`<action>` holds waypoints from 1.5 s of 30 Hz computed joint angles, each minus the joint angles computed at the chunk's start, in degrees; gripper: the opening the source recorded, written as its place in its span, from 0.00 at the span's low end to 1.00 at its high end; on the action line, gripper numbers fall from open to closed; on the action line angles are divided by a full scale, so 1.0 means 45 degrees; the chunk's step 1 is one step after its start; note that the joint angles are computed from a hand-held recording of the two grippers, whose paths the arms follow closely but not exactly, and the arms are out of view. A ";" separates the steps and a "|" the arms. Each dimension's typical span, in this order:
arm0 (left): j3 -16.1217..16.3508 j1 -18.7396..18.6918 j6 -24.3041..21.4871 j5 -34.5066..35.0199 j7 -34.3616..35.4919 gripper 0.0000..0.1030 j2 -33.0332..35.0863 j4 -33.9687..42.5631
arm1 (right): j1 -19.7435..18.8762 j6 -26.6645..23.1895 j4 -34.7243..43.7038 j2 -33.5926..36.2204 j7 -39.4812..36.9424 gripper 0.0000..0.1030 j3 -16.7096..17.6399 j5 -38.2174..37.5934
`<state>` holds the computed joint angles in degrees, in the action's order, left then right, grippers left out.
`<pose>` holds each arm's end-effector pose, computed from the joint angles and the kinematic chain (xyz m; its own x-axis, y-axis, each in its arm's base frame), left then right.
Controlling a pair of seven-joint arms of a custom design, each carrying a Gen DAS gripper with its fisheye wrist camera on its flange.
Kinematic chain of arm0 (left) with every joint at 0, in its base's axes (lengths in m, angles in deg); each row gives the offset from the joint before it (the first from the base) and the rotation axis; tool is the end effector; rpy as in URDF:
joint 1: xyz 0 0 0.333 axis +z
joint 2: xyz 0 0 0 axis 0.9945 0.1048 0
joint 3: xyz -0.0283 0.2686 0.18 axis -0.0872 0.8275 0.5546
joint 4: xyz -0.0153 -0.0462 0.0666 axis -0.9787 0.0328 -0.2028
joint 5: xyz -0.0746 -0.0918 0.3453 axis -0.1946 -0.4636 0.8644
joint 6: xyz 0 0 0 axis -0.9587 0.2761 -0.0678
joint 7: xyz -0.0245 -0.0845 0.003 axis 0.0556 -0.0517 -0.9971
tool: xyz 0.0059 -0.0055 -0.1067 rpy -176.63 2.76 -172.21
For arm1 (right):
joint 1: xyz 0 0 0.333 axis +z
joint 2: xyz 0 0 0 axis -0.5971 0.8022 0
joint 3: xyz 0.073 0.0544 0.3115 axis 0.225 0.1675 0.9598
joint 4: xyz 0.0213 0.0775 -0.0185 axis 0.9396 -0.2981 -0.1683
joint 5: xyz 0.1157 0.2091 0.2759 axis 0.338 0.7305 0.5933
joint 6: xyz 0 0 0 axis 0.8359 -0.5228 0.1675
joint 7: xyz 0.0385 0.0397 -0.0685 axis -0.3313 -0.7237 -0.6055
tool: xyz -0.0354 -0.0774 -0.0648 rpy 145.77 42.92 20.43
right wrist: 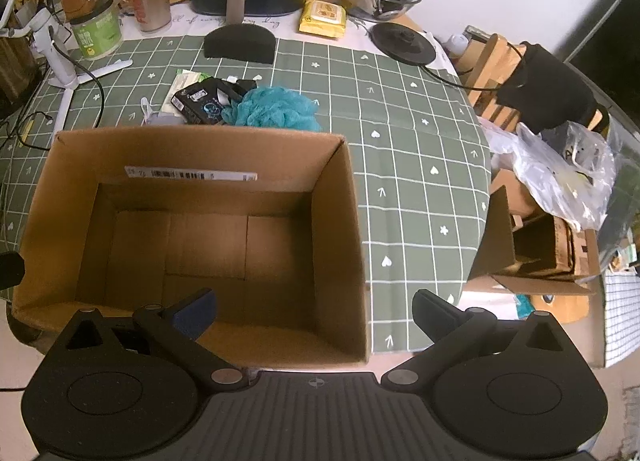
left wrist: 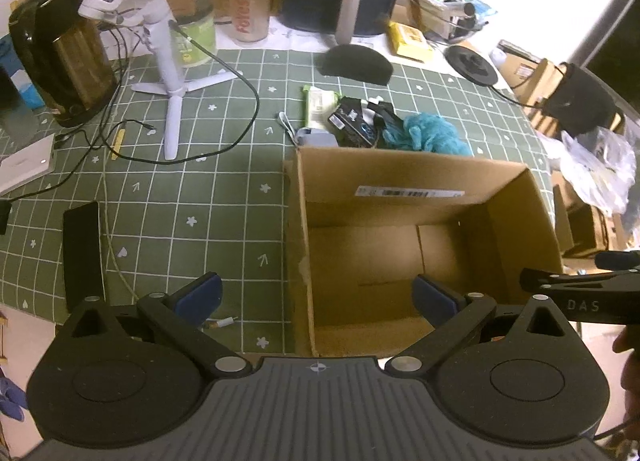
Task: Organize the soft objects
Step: 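Move the right gripper over the teal mesh bath pouf beside the box, then lower the right gripper onto the teal pouf and close on it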
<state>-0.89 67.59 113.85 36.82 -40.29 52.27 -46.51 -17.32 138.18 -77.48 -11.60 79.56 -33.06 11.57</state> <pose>0.4359 -0.2732 0.4475 0.2705 -0.9544 0.1261 -0.8672 -0.2984 -0.3986 0.5243 0.2225 0.4550 0.3635 -0.9218 0.1347 -0.8707 -0.3876 -0.3028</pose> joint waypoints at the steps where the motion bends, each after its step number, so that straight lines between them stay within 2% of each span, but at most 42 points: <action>1: -0.0019 0.0002 -0.0087 0.0067 -0.0123 1.00 0.0064 0.0094 | -0.0029 -0.0024 0.0115 0.0082 -0.0149 1.00 -0.0006 0.0106; 9: -0.0063 -0.0115 -0.0932 0.0671 -0.1001 1.00 0.0659 0.0993 | -0.0265 0.0117 0.0571 0.0520 -0.1289 1.00 -0.0195 0.0678; 19: -0.0031 -0.0348 -0.1377 0.1072 -0.1502 1.00 0.1215 0.1863 | -0.0625 0.0414 0.0939 0.0977 -0.2576 1.00 -0.0440 0.1395; 24: 0.0026 -0.0396 -0.1166 0.1157 -0.1763 1.00 0.1386 0.2002 | -0.0848 0.0705 0.1072 0.1202 -0.3339 1.00 -0.0545 0.1866; 31: 0.0131 -0.0318 0.0076 0.1148 -0.2407 1.00 0.1328 0.1617 | -0.1324 0.1048 0.1482 0.1660 -0.4855 1.00 -0.0573 0.3148; 39: 0.0225 -0.0275 -0.0254 0.1680 -0.2556 1.00 0.1629 0.2003 | -0.2133 0.1326 0.2485 0.2427 -0.7589 1.00 -0.0243 0.5835; 45: 0.0369 -0.0103 -0.0038 0.1774 -0.2065 1.00 0.1890 0.2185 | -0.2352 0.1549 0.3498 0.3255 -0.8991 1.00 -0.0130 0.6812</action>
<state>0.78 67.13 113.68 44.80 -49.58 60.78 -36.68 -27.91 145.15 -61.74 3.04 39.10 -33.64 42.23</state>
